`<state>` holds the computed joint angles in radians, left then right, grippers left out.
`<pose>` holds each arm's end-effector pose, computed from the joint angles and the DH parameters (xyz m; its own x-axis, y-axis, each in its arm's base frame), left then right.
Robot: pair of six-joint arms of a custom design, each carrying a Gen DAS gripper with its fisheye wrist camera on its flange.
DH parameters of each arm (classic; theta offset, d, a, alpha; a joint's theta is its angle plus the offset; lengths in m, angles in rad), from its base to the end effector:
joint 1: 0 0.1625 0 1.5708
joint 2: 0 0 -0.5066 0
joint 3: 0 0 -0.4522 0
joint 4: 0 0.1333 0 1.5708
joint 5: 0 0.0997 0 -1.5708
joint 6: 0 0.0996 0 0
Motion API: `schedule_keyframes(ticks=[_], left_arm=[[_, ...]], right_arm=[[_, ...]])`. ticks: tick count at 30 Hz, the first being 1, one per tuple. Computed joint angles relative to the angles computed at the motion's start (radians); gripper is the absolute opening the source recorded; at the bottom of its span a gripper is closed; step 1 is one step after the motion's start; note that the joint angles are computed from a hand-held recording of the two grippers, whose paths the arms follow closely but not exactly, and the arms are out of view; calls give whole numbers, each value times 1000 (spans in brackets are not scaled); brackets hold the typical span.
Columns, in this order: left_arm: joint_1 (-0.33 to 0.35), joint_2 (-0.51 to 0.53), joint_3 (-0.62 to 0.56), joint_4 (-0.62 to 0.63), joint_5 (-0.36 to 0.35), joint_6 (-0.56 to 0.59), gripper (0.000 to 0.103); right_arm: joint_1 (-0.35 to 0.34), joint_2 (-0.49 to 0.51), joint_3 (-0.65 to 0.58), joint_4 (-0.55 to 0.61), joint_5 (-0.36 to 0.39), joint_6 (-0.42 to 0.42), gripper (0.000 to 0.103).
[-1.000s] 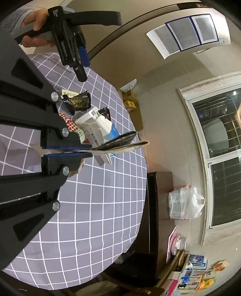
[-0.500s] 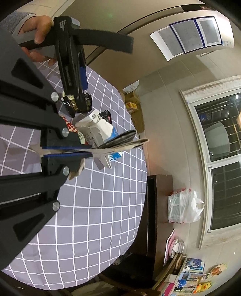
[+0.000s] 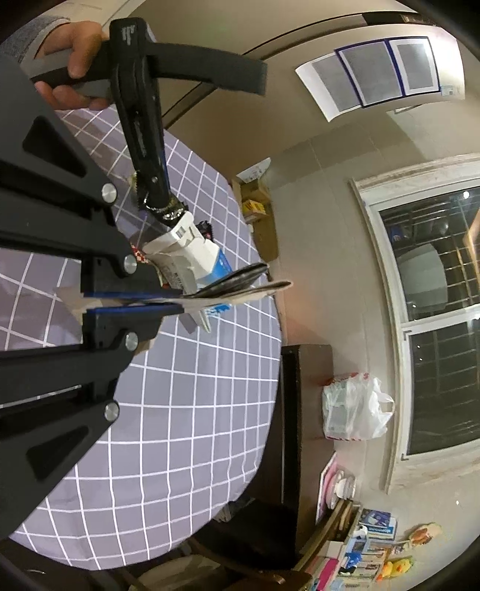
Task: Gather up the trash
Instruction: 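Grasp the folded newspaper with the right tool while the left tool grasps the dark snack wrapper, then carry both items to the blue bin and open both tools over it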
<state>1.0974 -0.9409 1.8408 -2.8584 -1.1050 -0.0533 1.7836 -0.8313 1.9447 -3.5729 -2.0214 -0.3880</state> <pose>-0.1632 -0.7091 0.1730 -0.8939 0.2120 -0.3951 0.3750 0.8364 -0.3997 0.2301 -0.6394 0.1519 -0.8302 -0.1032 0.5478 -0.4832 0.6235 -0.6147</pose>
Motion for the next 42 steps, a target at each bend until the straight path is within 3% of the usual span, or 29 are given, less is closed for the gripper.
schedule_keyframes(ticks=[5,15,22,29,36,42], left_arm=[[-4,-57,52,-52,-61,12,18],[12,-188,148,-120,-59,32,18],[83,-320,205,-133,-30,41,18],[200,-430,225,-131,55,41,18],[317,-454,209,-114,129,37,18],[397,-435,173,-88,145,28,18]], right_arm=[[39,-8,23,-79,-25,-18,4],[129,23,5,-56,-39,-27,4],[198,141,-99,69,7,0,4],[258,287,-237,241,100,24,4],[297,442,-402,413,152,38,4],[291,554,-513,507,182,76,4]])
